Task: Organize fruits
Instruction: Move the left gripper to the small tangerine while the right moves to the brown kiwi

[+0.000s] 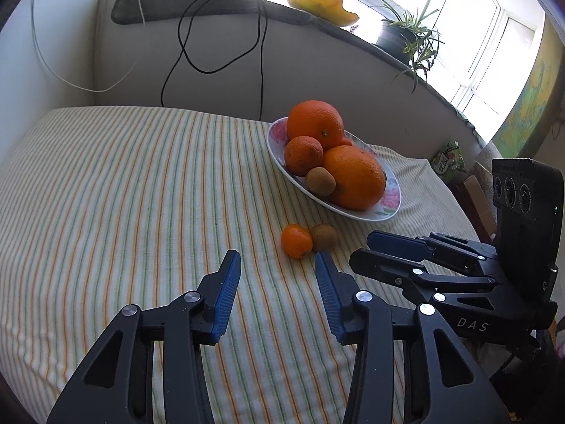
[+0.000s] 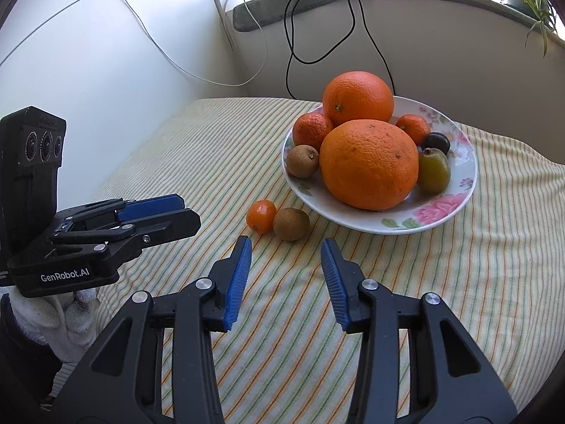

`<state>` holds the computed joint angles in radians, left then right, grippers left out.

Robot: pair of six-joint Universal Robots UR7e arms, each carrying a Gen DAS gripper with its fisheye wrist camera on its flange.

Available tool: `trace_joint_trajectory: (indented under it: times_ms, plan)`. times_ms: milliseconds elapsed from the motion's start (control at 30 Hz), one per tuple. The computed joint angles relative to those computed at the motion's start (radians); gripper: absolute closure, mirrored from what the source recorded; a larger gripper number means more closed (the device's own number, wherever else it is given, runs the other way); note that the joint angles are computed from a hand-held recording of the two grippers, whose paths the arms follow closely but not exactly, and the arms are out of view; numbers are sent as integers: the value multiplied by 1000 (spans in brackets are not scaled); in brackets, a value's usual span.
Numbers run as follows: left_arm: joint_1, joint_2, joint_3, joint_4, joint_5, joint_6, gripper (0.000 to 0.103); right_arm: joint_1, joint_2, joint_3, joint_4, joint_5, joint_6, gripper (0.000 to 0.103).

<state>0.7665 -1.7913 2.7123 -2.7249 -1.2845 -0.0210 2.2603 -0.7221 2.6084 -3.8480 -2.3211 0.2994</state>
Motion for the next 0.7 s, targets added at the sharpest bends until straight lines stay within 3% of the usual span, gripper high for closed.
trace_joint_trajectory:
  times_ms: [367, 700]
  plan:
    - [7, 144, -20, -87, -16, 33, 68, -64, 16, -13, -2, 39, -22, 69]
    - [23, 180, -30, -105, -14, 44, 72, -70, -2, -33, 60, 34, -32, 69]
